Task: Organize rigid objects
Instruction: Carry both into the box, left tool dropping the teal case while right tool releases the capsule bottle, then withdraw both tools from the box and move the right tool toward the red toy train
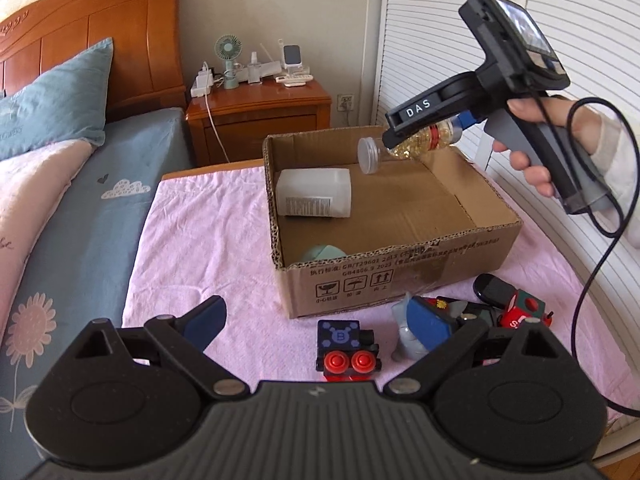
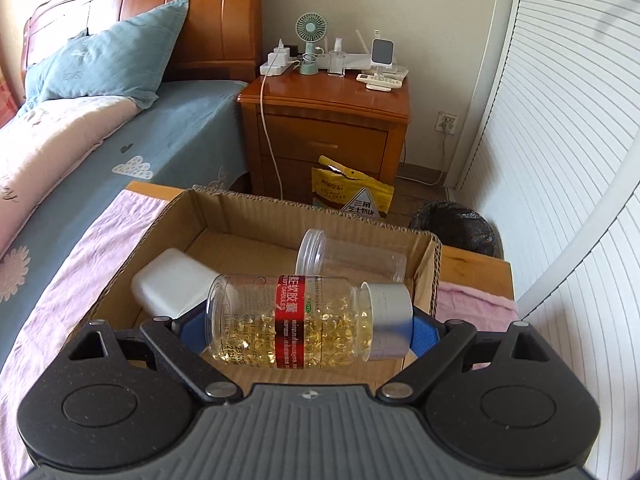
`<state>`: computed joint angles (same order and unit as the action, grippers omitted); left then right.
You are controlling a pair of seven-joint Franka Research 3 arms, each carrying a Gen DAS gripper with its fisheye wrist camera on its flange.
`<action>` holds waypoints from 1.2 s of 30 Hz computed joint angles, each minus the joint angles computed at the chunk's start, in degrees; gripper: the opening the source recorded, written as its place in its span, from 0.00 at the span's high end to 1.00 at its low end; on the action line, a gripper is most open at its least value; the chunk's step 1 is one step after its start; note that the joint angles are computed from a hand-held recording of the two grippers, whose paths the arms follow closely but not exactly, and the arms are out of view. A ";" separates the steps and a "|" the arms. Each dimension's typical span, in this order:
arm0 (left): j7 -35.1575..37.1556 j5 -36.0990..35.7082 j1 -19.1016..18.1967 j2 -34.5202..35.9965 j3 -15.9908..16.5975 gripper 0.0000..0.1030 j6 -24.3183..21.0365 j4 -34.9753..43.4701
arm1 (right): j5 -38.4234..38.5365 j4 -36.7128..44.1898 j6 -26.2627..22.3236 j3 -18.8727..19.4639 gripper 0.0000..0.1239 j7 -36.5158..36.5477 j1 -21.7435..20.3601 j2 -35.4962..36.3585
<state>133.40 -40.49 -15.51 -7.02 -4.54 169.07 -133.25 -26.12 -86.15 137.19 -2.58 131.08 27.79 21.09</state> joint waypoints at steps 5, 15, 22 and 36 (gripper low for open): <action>-3.19 1.15 0.80 0.00 -0.09 0.06 0.48 -0.67 | -0.22 0.19 0.80 -0.54 0.17 1.16 0.03 0.58; -3.96 2.34 0.41 -1.19 0.53 0.06 -0.17 -2.09 | -2.92 -8.49 1.46 1.22 0.17 4.07 0.35 -7.03; -6.02 4.25 -0.29 -2.38 1.10 0.06 -0.23 -3.80 | -5.55 -18.90 3.28 4.35 0.17 9.96 -1.23 -15.21; -10.40 9.50 -0.96 -3.57 2.66 0.06 -1.68 -6.55 | -7.47 -39.05 1.15 12.64 0.17 19.18 -6.30 -29.24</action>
<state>123.00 -30.99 -16.48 -10.59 -1.88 167.39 -139.80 -33.59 -125.21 138.34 10.06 150.26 21.49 -8.15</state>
